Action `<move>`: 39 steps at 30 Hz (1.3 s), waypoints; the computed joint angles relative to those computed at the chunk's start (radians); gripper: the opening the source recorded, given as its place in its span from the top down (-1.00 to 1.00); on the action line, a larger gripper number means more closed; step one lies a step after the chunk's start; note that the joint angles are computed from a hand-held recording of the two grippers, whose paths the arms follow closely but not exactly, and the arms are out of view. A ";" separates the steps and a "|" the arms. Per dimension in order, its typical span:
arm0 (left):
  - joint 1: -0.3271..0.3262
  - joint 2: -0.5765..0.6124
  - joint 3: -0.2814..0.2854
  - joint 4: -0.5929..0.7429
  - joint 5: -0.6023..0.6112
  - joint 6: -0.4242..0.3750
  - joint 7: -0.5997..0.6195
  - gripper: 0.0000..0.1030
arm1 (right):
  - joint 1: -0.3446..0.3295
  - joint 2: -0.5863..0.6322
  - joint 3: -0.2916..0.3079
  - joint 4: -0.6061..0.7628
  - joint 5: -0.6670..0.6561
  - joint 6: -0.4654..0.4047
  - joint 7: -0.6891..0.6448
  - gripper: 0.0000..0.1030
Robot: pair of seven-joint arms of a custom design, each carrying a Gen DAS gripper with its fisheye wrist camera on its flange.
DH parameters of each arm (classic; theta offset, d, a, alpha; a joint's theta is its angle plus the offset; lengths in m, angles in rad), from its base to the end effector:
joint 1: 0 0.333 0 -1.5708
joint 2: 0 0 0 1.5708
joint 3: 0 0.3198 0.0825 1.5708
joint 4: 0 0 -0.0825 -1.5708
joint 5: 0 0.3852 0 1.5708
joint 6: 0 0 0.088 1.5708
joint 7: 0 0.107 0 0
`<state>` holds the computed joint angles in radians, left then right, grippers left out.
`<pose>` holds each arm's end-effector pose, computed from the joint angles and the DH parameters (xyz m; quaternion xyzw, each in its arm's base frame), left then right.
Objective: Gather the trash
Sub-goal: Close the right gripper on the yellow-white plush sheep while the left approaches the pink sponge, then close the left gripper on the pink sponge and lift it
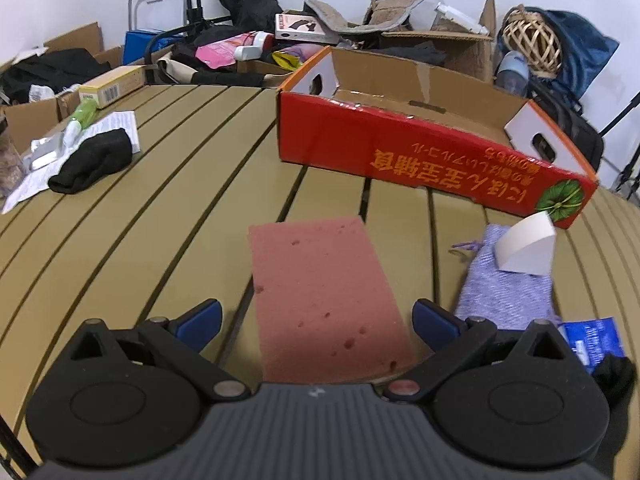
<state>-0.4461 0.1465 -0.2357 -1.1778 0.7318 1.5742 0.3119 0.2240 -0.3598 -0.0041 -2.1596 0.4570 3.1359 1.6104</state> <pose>0.5091 -0.3009 0.7556 -0.8420 0.4028 -0.1775 0.3121 0.4779 0.0669 0.7062 -0.4735 0.6259 -0.2552 0.5647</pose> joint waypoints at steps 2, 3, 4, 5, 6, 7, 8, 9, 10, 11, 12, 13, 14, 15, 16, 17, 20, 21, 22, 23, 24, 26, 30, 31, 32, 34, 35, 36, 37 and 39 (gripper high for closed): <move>0.001 -0.008 0.001 -0.015 0.001 0.009 -0.022 -1.00 | 0.012 0.001 -0.009 0.003 0.005 -0.001 -0.006 -0.82; 0.001 -0.012 0.001 -0.022 0.006 0.011 -0.032 -1.00 | 0.019 0.001 -0.014 0.004 0.009 -0.001 -0.011 -0.82; 0.000 -0.013 -0.001 -0.024 0.014 0.009 -0.034 -1.00 | 0.028 0.002 -0.021 0.005 0.014 -0.001 -0.018 -0.82; -0.003 -0.010 -0.003 -0.020 0.027 0.003 -0.032 -1.00 | 0.035 0.002 -0.027 0.007 0.020 -0.001 -0.024 -0.82; -0.007 -0.005 -0.004 -0.013 0.039 -0.007 -0.027 -1.00 | 0.044 0.001 -0.034 0.007 0.026 -0.002 -0.032 -0.82; -0.012 -0.001 -0.006 -0.007 0.049 -0.015 -0.021 -1.00 | 0.051 0.001 -0.039 0.007 0.032 -0.003 -0.039 -0.82; -0.014 0.000 -0.006 -0.007 0.053 -0.016 -0.015 -0.98 | 0.058 0.000 -0.045 0.008 0.038 -0.005 -0.047 -0.82; -0.016 0.000 -0.006 -0.007 0.055 -0.014 -0.012 -0.93 | 0.064 0.000 -0.050 0.008 0.044 -0.007 -0.054 -0.82; -0.018 0.001 -0.007 -0.007 0.053 -0.012 -0.008 -0.89 | 0.069 0.000 -0.053 0.009 0.050 -0.010 -0.060 -0.82; -0.018 0.002 -0.007 -0.005 0.050 -0.011 -0.004 -0.79 | 0.074 -0.001 -0.057 0.011 0.056 -0.013 -0.067 -0.82; -0.018 0.004 -0.007 -0.003 0.041 -0.008 0.001 -0.67 | 0.080 -0.001 -0.061 0.012 0.064 -0.017 -0.074 -0.82; -0.015 0.004 -0.006 -0.002 0.028 -0.003 0.004 -0.61 | 0.087 -0.002 -0.065 0.013 0.072 -0.020 -0.082 -0.82; -0.010 -0.002 -0.005 -0.012 0.009 0.010 0.002 -0.49 | 0.095 -0.003 -0.071 0.014 0.081 -0.023 -0.091 -0.82; -0.004 -0.007 -0.004 -0.019 -0.010 0.023 -0.001 -0.47 | 0.100 -0.004 -0.073 0.014 0.088 -0.025 -0.099 -0.82; -0.004 -0.009 -0.005 -0.020 -0.009 0.023 -0.004 -0.46 | 0.105 -0.004 -0.076 0.015 0.096 -0.027 -0.107 -0.82; -0.003 -0.012 -0.006 -0.022 -0.009 0.025 -0.003 -0.44 | 0.112 -0.006 -0.080 0.015 0.104 -0.029 -0.117 -0.82; -0.004 -0.024 -0.010 -0.026 0.002 0.020 -0.007 -0.43 | 0.121 -0.012 -0.088 0.013 0.124 -0.036 -0.142 -0.82; -0.007 -0.029 -0.012 -0.027 0.012 0.014 -0.005 -0.43 | 0.121 -0.015 -0.089 0.012 0.130 -0.039 -0.148 -0.82; -0.008 -0.034 -0.015 -0.028 0.018 0.011 -0.003 -0.43 | 0.121 -0.017 -0.089 0.011 0.135 -0.042 -0.153 -0.82; -0.009 -0.041 -0.018 -0.028 0.024 0.004 -0.001 -0.43 | 0.123 -0.021 -0.090 0.008 0.140 -0.046 -0.159 -0.82; -0.011 -0.048 -0.021 -0.030 0.030 -0.003 0.000 -0.43 | 0.123 -0.025 -0.090 0.006 0.144 -0.051 -0.165 -0.82; -0.013 -0.066 -0.028 -0.040 0.040 -0.012 0.005 -0.43 | 0.119 -0.033 -0.085 -0.001 0.146 -0.058 -0.175 -0.82; -0.012 -0.113 -0.049 -0.078 0.060 -0.024 0.022 -0.43 | 0.130 -0.063 -0.084 -0.030 0.156 -0.070 -0.203 -0.82; -0.010 -0.132 -0.055 -0.096 0.058 -0.021 0.025 -0.43 | 0.130 -0.070 -0.082 -0.037 0.155 -0.073 -0.209 -0.82; -0.006 -0.150 -0.062 -0.114 0.056 -0.016 0.027 -0.43 | 0.130 -0.077 -0.078 -0.044 0.153 -0.075 -0.215 -0.82; 0.001 -0.182 -0.078 -0.145 0.059 -0.009 0.035 -0.43 | 0.124 -0.095 -0.066 -0.060 0.144 -0.075 -0.221 -0.82; 0.004 -0.200 -0.087 -0.162 0.062 -0.008 0.043 -0.43 | 0.122 -0.103 -0.061 -0.066 0.139 -0.077 -0.223 -0.82; 0.008 -0.216 -0.096 -0.178 0.062 -0.006 0.049 -0.43 | 0.122 -0.113 -0.056 -0.073 0.133 -0.079 -0.226 -0.82; 0.013 -0.232 -0.103 -0.194 0.061 0.000 0.054 -0.43 | 0.122 -0.122 -0.051 -0.080 0.128 -0.080 -0.227 -0.82; 0.022 -0.263 -0.118 -0.225 0.053 0.012 0.063 -0.43 | 0.123 -0.145 -0.044 -0.094 0.118 -0.086 -0.231 -0.82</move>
<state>-0.4246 -0.1162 -0.3538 -1.4025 0.7846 1.5860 0.3748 0.3474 -0.5049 -0.0481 -2.2540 0.5745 3.0498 1.3797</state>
